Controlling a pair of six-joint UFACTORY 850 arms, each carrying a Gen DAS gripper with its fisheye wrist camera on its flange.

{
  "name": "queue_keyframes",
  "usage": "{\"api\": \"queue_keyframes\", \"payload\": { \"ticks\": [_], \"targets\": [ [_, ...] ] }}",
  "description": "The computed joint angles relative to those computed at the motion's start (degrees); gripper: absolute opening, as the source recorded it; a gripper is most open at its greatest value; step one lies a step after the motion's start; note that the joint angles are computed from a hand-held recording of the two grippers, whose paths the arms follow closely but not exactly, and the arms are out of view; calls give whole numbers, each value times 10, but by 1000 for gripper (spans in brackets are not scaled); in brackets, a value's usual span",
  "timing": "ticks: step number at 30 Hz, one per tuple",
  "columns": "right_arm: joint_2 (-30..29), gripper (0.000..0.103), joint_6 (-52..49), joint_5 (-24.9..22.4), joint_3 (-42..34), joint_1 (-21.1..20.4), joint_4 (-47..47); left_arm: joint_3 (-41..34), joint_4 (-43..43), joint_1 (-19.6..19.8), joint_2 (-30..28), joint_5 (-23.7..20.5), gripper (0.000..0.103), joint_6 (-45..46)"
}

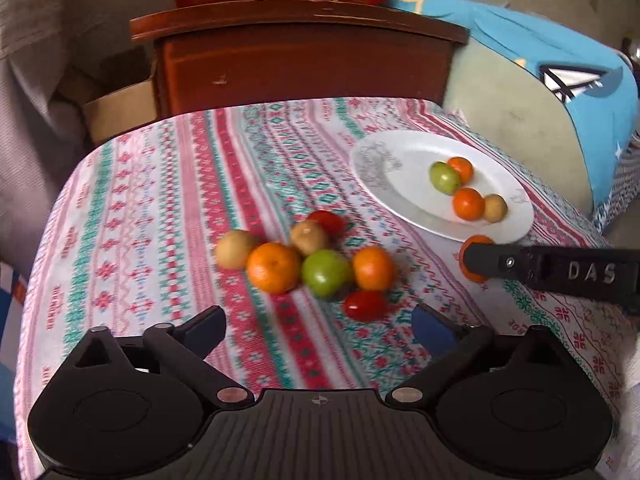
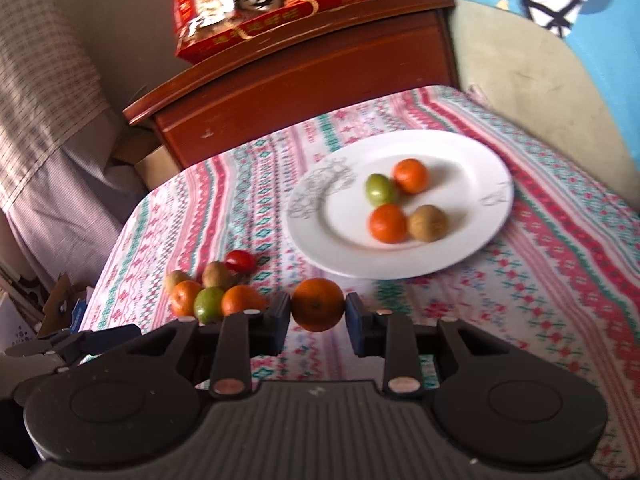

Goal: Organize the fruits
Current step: 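Grasp an orange with the right gripper while the left gripper grasps a red tomato, then carry the orange and tomato over the plate and open both grippers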

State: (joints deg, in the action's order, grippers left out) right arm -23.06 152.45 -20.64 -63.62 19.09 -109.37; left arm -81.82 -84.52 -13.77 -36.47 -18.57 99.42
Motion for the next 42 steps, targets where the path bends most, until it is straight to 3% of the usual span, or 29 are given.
{"api": "queue_keyframes", "payload": {
  "ticks": [5,7,11,16,26,37,42],
  "targets": [
    [7,30,14,-3,10,-3,-2,3,-49,-9,-4,-5,77,64],
    [6,30,20,0,9,-4,-8,-1,-34,-11,-8,-10,63,49],
    [5,30,23,-1,7,-3,-12,-3,-43,-13,-11,-9,51,58],
    [2,30,22,3,6,-4,-9,-7,-18,-10,-12,-29,26,28],
    [0,30,23,5,3,-4,-11,-6,-14,-8,-9,-32,23,5],
    [6,30,36,-4,7,-5,-21,3,-66,-7,4,-50,23,59],
    [14,30,48,-26,11,-8,-35,-20,-92,-5,-2,-82,23,71]
  ]
}}
